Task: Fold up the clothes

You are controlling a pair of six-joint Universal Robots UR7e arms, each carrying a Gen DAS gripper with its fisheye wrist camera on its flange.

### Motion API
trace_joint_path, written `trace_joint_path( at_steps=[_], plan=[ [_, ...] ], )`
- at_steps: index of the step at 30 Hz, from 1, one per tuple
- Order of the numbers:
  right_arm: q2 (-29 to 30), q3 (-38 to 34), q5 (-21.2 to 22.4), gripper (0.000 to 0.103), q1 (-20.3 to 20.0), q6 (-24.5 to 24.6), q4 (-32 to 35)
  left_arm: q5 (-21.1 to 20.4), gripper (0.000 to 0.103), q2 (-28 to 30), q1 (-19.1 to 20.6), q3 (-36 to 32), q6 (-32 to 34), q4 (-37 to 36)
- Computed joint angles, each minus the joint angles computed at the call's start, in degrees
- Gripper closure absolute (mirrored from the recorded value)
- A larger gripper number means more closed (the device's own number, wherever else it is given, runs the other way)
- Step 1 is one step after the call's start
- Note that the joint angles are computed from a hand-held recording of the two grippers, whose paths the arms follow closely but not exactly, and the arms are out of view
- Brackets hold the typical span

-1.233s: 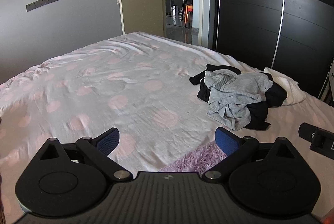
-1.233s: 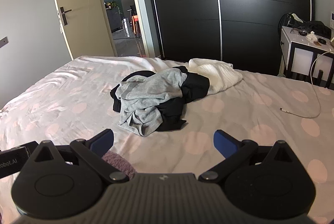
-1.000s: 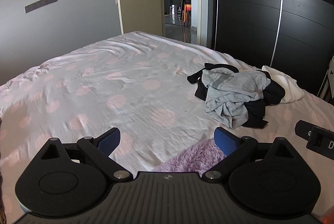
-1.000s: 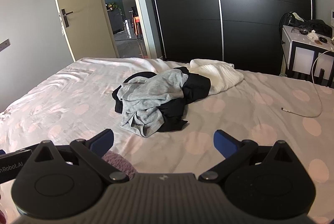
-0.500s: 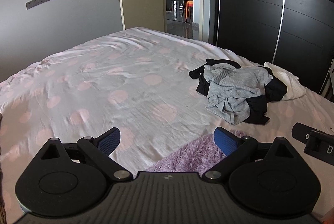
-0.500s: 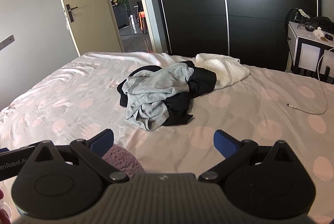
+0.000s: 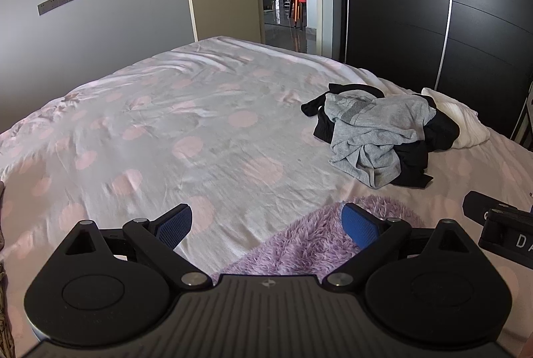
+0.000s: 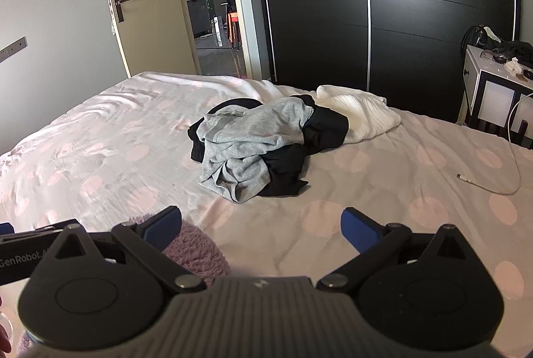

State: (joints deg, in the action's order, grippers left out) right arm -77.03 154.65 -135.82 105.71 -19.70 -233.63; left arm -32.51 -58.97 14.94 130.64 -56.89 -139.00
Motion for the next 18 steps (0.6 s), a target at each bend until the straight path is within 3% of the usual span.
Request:
trace_joint_path(
  at_steps=[18],
  plan=[
    [0.19,-0.13,-0.21,0.001,0.15,0.12,0.06,-0.44,0.005,-0.30,0.11,-0.09,-0.22,0.93]
  ],
)
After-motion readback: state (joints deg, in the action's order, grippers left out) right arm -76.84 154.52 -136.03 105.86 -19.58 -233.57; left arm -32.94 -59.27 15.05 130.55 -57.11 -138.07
